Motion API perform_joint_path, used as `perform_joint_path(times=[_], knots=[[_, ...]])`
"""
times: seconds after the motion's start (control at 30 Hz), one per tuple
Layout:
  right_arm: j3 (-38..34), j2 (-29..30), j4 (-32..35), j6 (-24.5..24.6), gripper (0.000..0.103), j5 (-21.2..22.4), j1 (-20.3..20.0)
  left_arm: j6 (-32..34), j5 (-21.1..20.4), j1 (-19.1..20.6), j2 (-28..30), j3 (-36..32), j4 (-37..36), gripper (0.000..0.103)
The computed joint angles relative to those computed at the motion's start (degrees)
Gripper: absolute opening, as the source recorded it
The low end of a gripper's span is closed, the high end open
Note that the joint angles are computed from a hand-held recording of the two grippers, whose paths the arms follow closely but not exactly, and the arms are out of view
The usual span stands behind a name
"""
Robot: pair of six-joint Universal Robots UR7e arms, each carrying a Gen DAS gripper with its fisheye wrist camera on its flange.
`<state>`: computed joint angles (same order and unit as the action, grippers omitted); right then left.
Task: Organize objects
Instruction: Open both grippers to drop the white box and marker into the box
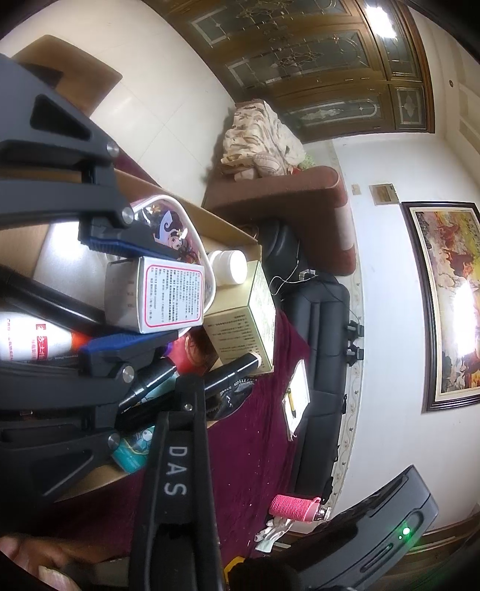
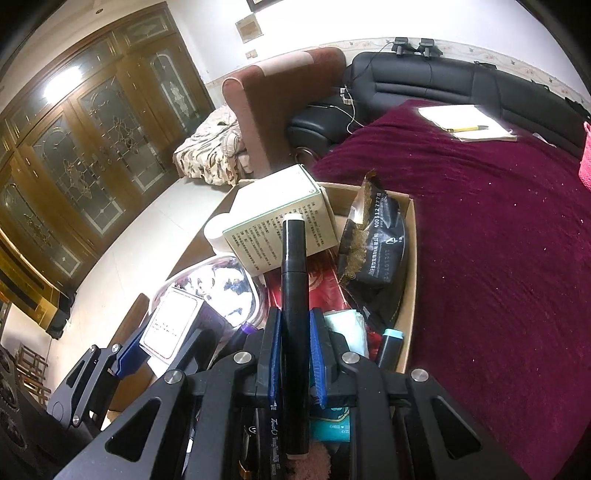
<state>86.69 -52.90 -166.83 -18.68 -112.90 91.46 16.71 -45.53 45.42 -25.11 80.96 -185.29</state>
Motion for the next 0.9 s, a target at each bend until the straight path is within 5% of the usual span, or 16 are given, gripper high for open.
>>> perform_joint_path(times=[0.67, 0.9], knots=[[5.47, -4.71, -4.22, -1.46, 0.025, 2.61, -0.49, -8.74, -5.34, 1.50, -3.74, 2.74, 6.45, 0.045], [13.79, -11.07, -8.77, 0.48, 0.043, 5.21, -3.43, -10.63, -6.42, 0.60, -5.78, 5.20, 5.26, 0.057]])
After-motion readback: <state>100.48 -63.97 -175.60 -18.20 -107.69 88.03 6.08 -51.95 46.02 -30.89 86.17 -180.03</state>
